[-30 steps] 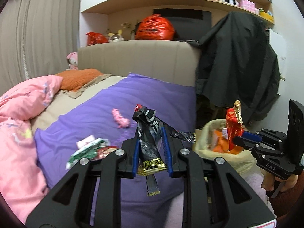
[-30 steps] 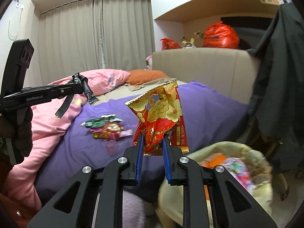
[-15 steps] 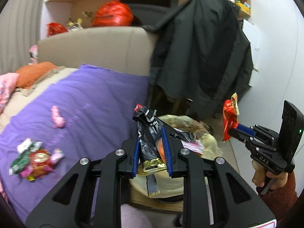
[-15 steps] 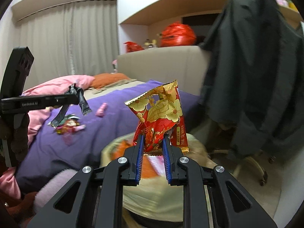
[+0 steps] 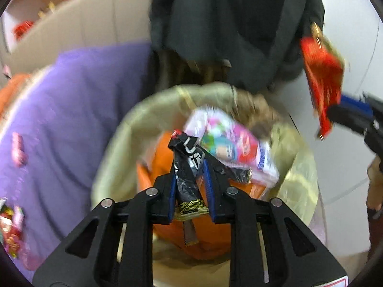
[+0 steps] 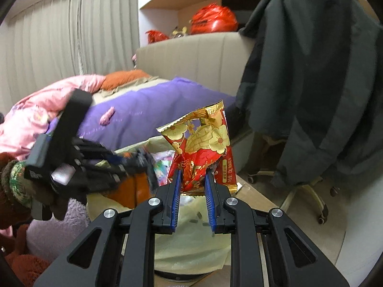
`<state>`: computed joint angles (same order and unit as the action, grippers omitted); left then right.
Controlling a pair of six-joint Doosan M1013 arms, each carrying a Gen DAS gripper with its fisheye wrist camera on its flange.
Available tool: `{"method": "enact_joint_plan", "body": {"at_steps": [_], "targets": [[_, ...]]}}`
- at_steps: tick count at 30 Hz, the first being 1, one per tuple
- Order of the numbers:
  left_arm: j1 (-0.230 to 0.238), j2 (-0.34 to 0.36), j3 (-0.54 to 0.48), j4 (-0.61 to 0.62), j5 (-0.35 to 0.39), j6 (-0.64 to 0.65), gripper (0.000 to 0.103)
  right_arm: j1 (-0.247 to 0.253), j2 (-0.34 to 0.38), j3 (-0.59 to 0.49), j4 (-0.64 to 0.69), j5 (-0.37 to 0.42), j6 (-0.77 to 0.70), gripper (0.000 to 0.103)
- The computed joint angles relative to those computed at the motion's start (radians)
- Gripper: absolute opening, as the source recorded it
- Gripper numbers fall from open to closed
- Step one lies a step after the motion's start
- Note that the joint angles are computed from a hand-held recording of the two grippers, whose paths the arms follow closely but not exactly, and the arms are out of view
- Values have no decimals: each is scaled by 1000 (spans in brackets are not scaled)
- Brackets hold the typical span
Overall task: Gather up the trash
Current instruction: 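Release the black and red-gold wrappers into the yellow trash bag with both grippers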
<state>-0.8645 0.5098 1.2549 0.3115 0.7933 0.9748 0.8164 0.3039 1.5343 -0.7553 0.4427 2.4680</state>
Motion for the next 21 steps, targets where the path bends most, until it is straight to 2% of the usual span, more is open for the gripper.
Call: {"method": "enact_joint_plan", "body": {"at_steps": [3,5,10,14,17,21], "targets": [[8,4,11,-103,-9,71,19,-17,31,-39,136,4,-158,20],[12,-6,30,-134,-21,79,19,-33,57,-71,290,8,-317,20],[10,-36,74,-124,-39,54,19,-59,119,-145,546,64,-564,20],[6,-48,88,-79,-38,20,19,-60,159,-198,621,132,-663,20],[8,-62,103,-74,-46,5,19,-55,176,-219,596,177,-648,20],[7,-75,124,-76,-81,-7,19,-46,175,-218,551,194,-602,20]]}}
